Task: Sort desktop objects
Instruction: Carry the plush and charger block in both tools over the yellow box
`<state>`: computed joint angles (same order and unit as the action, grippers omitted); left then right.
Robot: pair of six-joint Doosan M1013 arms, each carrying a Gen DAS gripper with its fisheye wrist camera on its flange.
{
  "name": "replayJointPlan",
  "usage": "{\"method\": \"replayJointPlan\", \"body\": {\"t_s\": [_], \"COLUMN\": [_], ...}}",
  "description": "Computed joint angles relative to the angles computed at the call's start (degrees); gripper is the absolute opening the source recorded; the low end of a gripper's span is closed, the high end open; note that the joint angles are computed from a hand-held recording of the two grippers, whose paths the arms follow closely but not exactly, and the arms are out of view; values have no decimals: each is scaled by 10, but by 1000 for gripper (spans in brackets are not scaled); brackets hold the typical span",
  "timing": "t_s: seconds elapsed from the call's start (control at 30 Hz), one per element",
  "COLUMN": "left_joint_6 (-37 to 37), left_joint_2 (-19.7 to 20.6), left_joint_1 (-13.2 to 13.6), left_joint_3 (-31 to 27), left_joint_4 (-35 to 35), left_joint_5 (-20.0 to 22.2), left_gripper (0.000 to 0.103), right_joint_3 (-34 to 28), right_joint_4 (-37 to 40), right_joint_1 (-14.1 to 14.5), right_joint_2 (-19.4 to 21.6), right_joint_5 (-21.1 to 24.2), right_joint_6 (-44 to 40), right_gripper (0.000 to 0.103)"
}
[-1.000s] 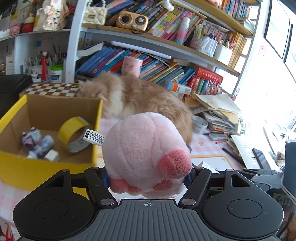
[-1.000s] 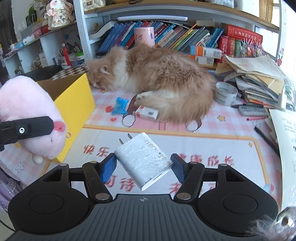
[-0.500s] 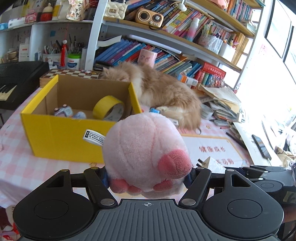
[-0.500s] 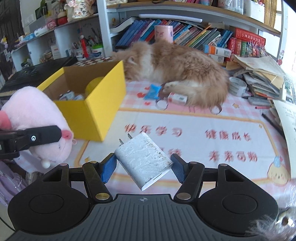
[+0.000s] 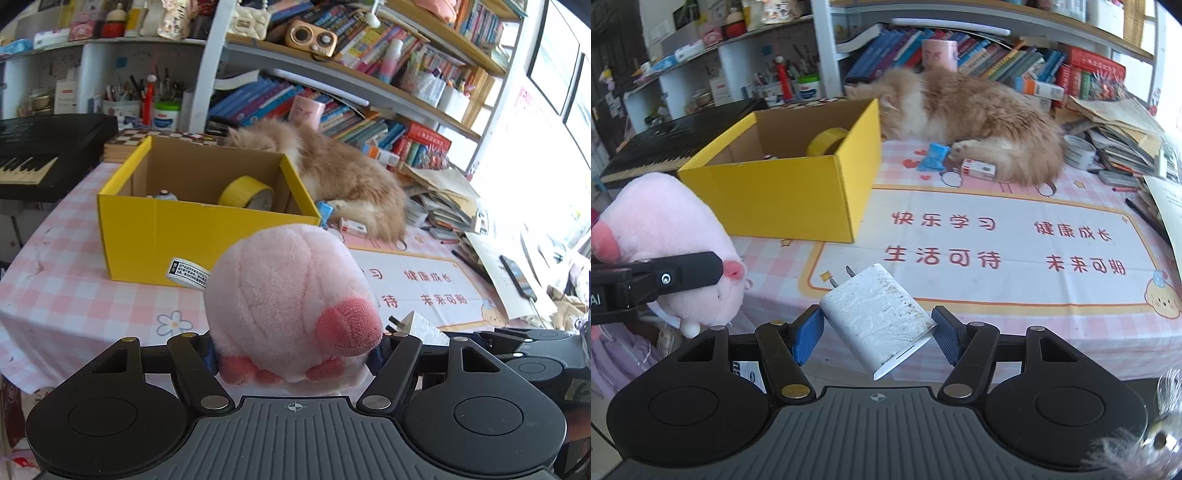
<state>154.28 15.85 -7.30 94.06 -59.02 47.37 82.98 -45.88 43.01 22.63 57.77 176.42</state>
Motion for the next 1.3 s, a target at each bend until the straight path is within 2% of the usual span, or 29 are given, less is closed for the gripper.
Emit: {"method": "replayJointPlan", "body": {"t_s": [0.67,1.3], "left_joint_6": [-15,-13], "left_joint_2": [-15,-18], "left_joint_1": [19,26], "left_joint_3": [20,19], "left_joint_4": [9,1], "left_joint_5": [-24,-31], "left_gripper": [70,70], "right_joint_3": [-23,-37], "right_joint_4": [23,27], "right_joint_1": [6,7], "right_joint_2": [16,23], "right_joint_5": [-37,-45], "right_joint_6": [-67,-97], "right_gripper": [61,61]}}
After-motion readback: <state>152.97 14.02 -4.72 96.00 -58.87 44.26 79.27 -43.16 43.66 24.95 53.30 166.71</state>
